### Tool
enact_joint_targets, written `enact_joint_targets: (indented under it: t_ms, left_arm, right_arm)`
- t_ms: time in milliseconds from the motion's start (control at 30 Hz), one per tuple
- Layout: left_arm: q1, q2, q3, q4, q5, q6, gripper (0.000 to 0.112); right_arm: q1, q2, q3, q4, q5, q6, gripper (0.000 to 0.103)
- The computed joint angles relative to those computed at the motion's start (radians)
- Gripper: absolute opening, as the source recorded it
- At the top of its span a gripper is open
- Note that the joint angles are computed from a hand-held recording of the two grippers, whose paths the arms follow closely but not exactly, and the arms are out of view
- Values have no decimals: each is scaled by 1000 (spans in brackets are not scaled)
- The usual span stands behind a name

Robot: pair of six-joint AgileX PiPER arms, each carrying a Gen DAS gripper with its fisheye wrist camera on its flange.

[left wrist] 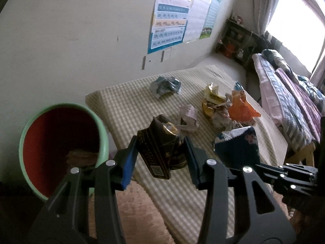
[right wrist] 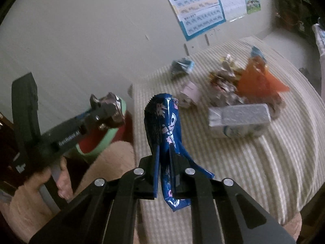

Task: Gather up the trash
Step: 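Lift both held wrappers and carry them over the green-rimmed bucket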

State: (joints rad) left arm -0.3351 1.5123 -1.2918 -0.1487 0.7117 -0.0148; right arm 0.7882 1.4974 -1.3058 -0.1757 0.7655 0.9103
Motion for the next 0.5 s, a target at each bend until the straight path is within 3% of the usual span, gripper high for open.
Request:
enact_joint_targets:
  t_ms: [500]
  left_arm:
    - [164,-29,44,-94,-2,85,43]
  right_arm:
    - [22,121,-164,34,43,-50,9]
